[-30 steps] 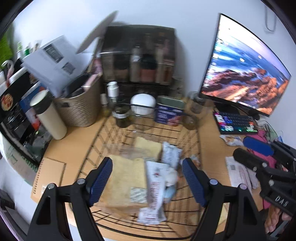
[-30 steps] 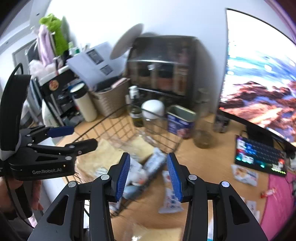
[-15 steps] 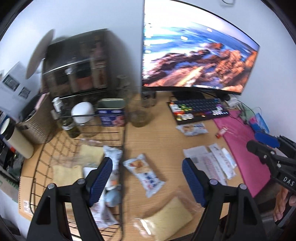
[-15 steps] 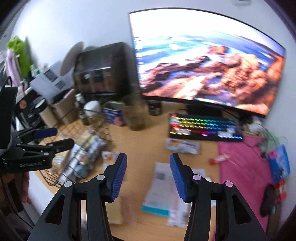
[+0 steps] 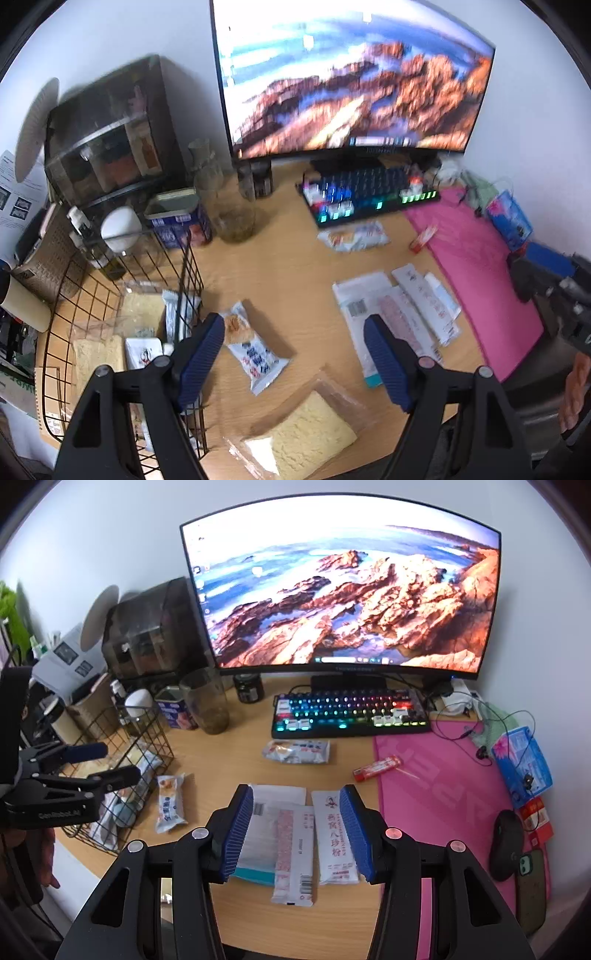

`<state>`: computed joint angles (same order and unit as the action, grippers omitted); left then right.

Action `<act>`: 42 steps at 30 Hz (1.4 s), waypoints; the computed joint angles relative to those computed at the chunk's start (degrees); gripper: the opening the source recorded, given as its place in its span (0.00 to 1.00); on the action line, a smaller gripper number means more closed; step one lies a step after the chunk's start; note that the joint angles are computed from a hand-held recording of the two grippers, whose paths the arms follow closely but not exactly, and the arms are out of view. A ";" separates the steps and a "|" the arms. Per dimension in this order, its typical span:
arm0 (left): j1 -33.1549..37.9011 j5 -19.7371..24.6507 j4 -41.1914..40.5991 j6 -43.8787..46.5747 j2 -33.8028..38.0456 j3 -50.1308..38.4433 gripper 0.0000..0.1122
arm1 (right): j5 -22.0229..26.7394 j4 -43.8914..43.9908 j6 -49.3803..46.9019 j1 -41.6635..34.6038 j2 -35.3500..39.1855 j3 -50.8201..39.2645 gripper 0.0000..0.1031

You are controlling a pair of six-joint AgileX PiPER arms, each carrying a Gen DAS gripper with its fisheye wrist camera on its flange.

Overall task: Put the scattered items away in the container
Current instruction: 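Withdraw both tools from the basket back over the desk, then move right tool toward the Aji wheat cracker packet and lower onto it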

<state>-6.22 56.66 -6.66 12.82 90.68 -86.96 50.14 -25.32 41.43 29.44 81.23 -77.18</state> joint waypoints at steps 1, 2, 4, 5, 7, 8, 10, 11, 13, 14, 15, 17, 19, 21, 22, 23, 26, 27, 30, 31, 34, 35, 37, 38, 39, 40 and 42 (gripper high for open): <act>-0.07 0.34 -0.11 0.00 0.71 -0.10 0.72 | 0.05 0.31 -0.28 -0.18 0.61 -0.60 0.48; -0.29 0.49 0.12 -0.52 1.38 -0.04 0.72 | -0.21 0.65 -0.54 -0.55 1.02 -0.79 0.48; -0.57 1.02 0.70 -1.91 3.38 -0.15 0.72 | -1.12 1.65 -1.44 -1.22 1.62 -0.94 0.48; -0.62 0.98 0.70 -2.35 3.95 -0.04 0.72 | -1.48 1.95 -1.79 -1.44 1.88 -0.98 0.48; -1.00 0.64 2.04 -4.45 5.83 0.01 0.72 | -2.11 2.72 -2.67 -1.91 2.46 -1.08 0.48; -1.28 0.41 2.89 -5.56 6.59 -0.01 0.72 | -2.47 3.48 -3.44 -2.31 2.88 -1.18 0.48; -1.52 0.10 4.17 -7.55 8.20 -0.07 0.72 | -3.12 5.01 -5.06 -3.29 3.59 -1.25 0.48; -1.63 0.08 4.77 -8.45 9.30 -0.34 0.72 | -3.57 5.91 -6.01 -3.92 3.92 -1.18 0.48; -2.13 -0.44 6.88 -10.75 10.78 -0.31 0.72 | -4.68 7.86 -8.09 -5.51 4.36 -0.83 0.48; -2.29 -0.66 7.64 -11.75 11.58 -0.34 0.72 | -5.15 8.81 -9.16 -6.23 4.63 -0.76 0.48; -2.29 -0.61 7.89 -12.27 12.45 -0.59 0.72 | -5.36 9.49 -9.95 -6.77 4.89 -0.77 0.48; -2.26 -0.41 8.30 -13.23 14.37 -1.20 0.72 | -5.95 11.41 -12.41 -8.24 5.57 -0.87 0.48; -2.42 -0.19 9.48 -14.53 15.86 -1.66 0.72 | -6.23 12.79 -14.41 -9.47 6.35 -1.25 0.48; -2.14 0.02 9.86 -15.14 17.01 -2.00 0.72 | -6.54 13.91 -15.80 -10.46 6.99 -1.58 0.48; -2.04 -0.15 10.49 -15.71 17.55 -2.01 0.72 | -6.72 14.24 -16.28 -10.88 7.36 -1.74 0.48; -1.93 -0.03 10.88 -16.03 18.02 -2.25 0.72 | -6.95 14.66 -16.84 -11.29 7.69 -1.90 0.48; -1.49 0.35 11.01 -16.18 19.55 -3.09 0.72 | -7.60 15.74 -17.89 -11.87 8.55 -2.15 0.48; -1.48 0.43 11.17 -16.20 19.92 -3.21 0.72 | -7.75 15.96 -18.07 -11.89 8.80 -2.21 0.48; -1.02 1.47 9.22 -14.61 21.35 -4.27 0.72 | -7.98 16.70 -18.90 -12.08 9.91 -2.96 0.48; -1.12 1.42 9.06 -14.45 21.68 -4.20 0.72 | -8.00 16.91 -19.12 -12.18 10.49 -3.44 0.48; -1.31 1.58 7.24 -12.99 22.72 -4.44 0.73 | -8.40 17.63 -20.07 -12.48 12.18 -4.82 0.48; -1.69 0.98 7.05 -12.83 22.70 -4.15 0.73 | -8.84 18.15 -20.73 -12.68 12.99 -5.42 0.48; -2.71 0.37 6.83 -12.51 22.72 -4.17 0.73 | -8.83 19.07 -21.95 -13.01 14.84 -7.10 0.48; -3.34 0.35 6.63 -12.05 22.89 -4.50 0.73 | -9.34 19.95 -23.09 -13.31 15.72 -7.77 0.48; -3.86 0.70 6.33 -11.33 23.17 -5.09 0.73 | -10.10 20.97 -24.47 -13.66 16.68 -8.43 0.48; -4.02 1.33 5.59 -10.36 23.44 -5.78 0.73 | -10.22 21.33 -25.20 -13.94 18.41 -9.97 0.48; -3.50 2.41 3.06 -8.36 23.36 -6.81 0.73 | -9.50 23.03 -27.56 -14.82 22.22 -13.74 0.48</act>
